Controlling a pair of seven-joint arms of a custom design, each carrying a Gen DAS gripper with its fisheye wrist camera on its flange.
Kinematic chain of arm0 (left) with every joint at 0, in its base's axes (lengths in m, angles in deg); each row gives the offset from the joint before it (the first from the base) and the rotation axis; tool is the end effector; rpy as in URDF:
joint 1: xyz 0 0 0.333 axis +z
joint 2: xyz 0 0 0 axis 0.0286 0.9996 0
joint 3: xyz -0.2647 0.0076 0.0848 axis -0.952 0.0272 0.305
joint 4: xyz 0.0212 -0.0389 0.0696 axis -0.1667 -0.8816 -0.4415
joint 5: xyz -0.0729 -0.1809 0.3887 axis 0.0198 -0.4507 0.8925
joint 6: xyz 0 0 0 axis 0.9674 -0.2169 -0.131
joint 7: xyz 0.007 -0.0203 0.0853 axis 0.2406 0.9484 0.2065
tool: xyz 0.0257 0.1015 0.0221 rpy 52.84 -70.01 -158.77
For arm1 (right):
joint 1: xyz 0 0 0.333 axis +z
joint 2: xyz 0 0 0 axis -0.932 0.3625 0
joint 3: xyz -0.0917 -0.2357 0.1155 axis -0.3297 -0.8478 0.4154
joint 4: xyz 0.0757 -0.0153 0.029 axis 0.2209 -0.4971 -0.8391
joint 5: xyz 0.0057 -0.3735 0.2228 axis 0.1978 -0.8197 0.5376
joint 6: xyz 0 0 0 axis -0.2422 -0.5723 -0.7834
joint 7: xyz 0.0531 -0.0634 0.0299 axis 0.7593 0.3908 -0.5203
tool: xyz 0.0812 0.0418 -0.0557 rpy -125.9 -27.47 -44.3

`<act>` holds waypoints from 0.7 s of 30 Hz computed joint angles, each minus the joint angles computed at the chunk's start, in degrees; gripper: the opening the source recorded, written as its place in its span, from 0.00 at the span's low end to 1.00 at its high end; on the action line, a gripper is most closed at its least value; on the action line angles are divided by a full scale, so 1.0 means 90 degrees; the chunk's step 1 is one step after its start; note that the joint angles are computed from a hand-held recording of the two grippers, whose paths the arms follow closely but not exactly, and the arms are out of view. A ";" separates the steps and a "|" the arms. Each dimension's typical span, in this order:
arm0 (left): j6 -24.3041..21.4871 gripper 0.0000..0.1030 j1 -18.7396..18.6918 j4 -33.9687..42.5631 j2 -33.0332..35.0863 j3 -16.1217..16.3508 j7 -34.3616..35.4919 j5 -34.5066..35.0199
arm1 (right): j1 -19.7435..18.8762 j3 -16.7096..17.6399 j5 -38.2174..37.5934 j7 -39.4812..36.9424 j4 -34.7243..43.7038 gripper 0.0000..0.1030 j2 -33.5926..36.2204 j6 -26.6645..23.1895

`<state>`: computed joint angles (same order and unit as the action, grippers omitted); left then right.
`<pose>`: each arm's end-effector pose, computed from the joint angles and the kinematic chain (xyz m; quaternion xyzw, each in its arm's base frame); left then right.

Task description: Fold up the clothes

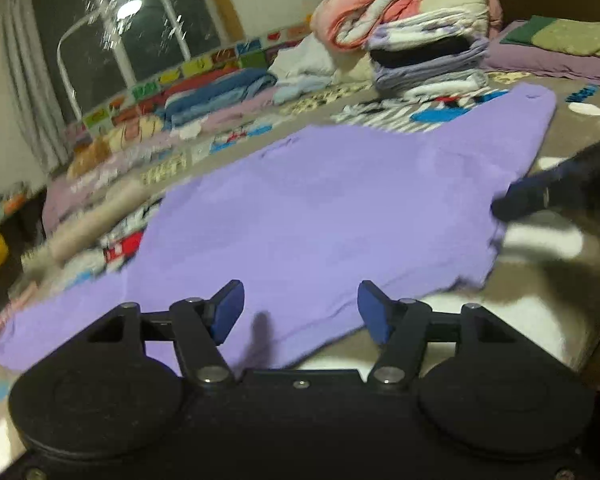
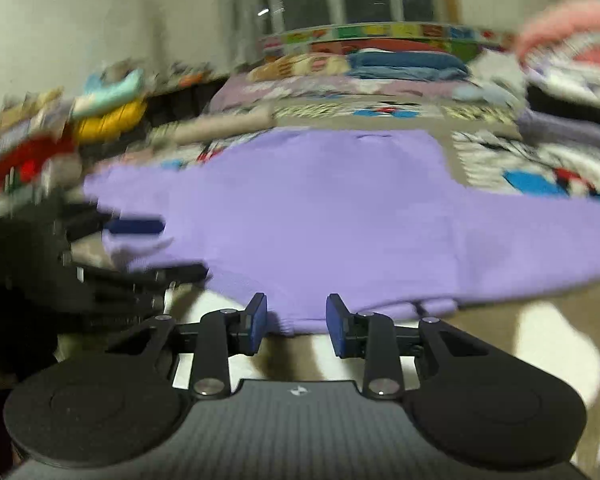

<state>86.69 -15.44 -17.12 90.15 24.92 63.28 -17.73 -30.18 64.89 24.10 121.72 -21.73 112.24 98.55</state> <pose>0.6615 -0.2856 0.4695 -0.4558 0.7204 -0.2976 0.4298 0.6586 0.5048 0.4977 -0.6934 0.5043 -0.1687 0.4862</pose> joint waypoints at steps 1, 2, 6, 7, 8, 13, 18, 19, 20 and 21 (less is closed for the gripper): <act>0.0005 0.64 -0.0057 0.0053 0.0019 0.0007 -0.0056 0.0117 | 0.0035 -0.0171 0.0049 0.0423 -0.0486 0.33 -0.0262 0.0373; 0.0041 0.65 -0.0087 0.0087 0.0042 -0.0021 -0.0023 0.0143 | 0.0082 -0.0368 0.0098 0.0868 -0.0893 0.33 -0.0479 0.0682; 0.0134 0.66 -0.0146 0.0381 0.0315 -0.0225 0.0818 -0.0374 | 0.0338 -0.1204 0.0510 0.2706 -0.2218 0.34 -0.1104 0.1600; 0.0134 0.66 -0.0201 0.0496 0.0416 -0.0241 0.1020 -0.0473 | 0.0475 -0.1494 0.0649 0.3198 -0.2491 0.36 -0.1202 0.1797; 0.0139 0.67 -0.0259 0.0659 0.0561 -0.0268 0.1270 -0.0593 | 0.0637 -0.1803 0.0775 0.3618 -0.2754 0.36 -0.1282 0.1992; 0.0028 0.67 -0.0637 0.1535 0.1308 -0.0286 0.2348 -0.1177 | 0.1323 -0.3094 0.1613 0.4708 -0.3508 0.37 -0.1372 0.2462; -0.0172 0.67 -0.1075 0.2800 0.2255 -0.0186 0.3386 -0.1603 | 0.1135 -0.3083 0.2495 0.4852 -0.3799 0.45 -0.1373 0.3220; -0.0232 0.67 -0.1170 0.3096 0.2469 -0.0144 0.3564 -0.1683 | 0.1158 -0.3134 0.2658 0.4841 -0.3838 0.46 -0.1359 0.3344; -0.0302 0.67 -0.1258 0.3427 0.2705 -0.0113 0.3766 -0.1780 | 0.1150 -0.3135 0.2816 0.4832 -0.3892 0.46 -0.1369 0.3489; -0.0413 0.67 -0.1311 0.3916 0.3051 -0.0161 0.4105 -0.1969 | 0.1149 -0.3149 0.2941 0.4788 -0.3929 0.46 -0.1386 0.3590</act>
